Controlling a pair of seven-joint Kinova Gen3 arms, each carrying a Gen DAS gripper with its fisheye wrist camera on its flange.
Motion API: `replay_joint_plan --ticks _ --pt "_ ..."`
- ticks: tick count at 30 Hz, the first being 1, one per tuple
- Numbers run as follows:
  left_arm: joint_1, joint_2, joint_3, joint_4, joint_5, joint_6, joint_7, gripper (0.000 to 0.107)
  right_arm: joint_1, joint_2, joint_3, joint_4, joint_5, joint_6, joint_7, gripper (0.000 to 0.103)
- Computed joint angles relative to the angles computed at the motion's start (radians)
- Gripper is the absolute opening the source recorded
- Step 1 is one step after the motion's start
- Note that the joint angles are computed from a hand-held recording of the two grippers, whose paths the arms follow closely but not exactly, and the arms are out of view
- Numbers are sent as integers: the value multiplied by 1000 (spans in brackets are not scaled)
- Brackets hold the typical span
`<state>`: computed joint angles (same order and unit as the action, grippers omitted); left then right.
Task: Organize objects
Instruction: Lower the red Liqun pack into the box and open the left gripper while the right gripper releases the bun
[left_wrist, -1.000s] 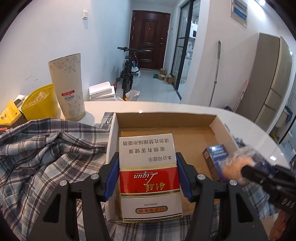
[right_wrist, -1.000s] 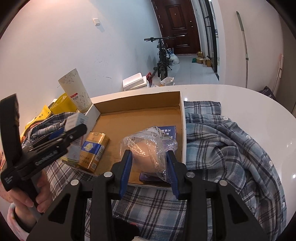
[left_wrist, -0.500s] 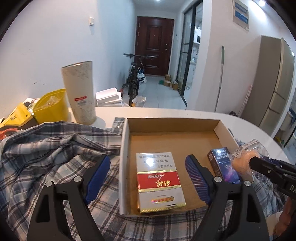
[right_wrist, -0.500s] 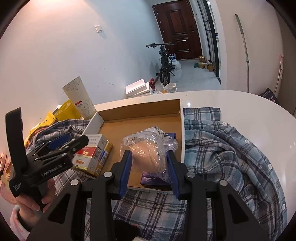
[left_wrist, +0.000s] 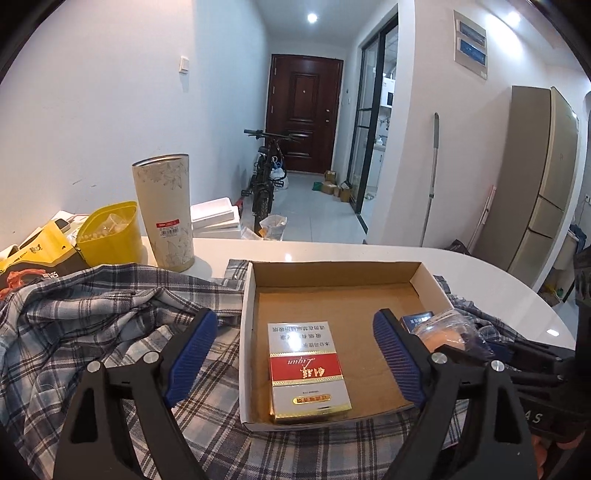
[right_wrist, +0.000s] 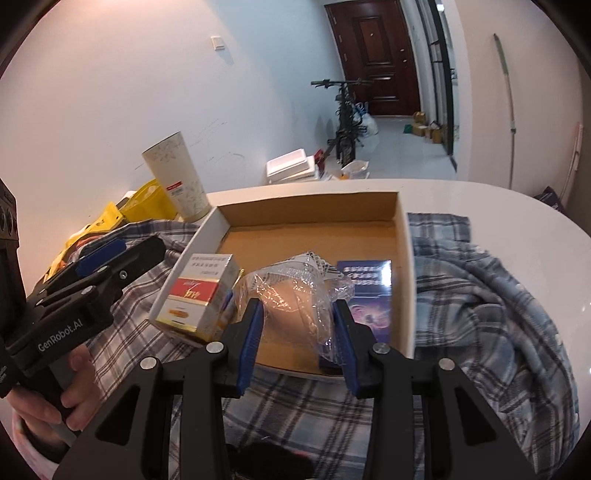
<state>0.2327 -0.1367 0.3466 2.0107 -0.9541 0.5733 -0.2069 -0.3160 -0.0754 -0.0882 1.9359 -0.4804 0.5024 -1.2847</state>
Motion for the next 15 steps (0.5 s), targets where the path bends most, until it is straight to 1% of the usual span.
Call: replay_joint_plan --ticks 2,6,7,8,9,10,12,15 --pt "1 -2 0 -1 2 2 -2 89 -3 5 -2 1 -5 -7 -2 38" --pt "4 -6 -4 -6 28 4 -27 89 -10 10 10 11 -92 -13 70 42" --pt "2 -8 -4 -4 30 1 -29 89 -16 10 15 10 -91 -11 70 52" --pt "0 -12 1 -3 25 2 -27 89 -6 7 1 12 -75 -16 53 70" --pt "-4 -15 8 -1 16 3 -20 89 -3 -1 -10 20 -46 -37 20 77" --pt "-8 -18 19 2 -2 8 -6 89 -2 -14 -18 34 -22 -65 -10 81" --pt "-12 -22 44 6 -45 27 31 89 -2 -31 -20 40 22 -83 -50 81" --pt "1 -25 56 5 -74 48 44 89 0 -63 -20 53 82 -110 -103 81"
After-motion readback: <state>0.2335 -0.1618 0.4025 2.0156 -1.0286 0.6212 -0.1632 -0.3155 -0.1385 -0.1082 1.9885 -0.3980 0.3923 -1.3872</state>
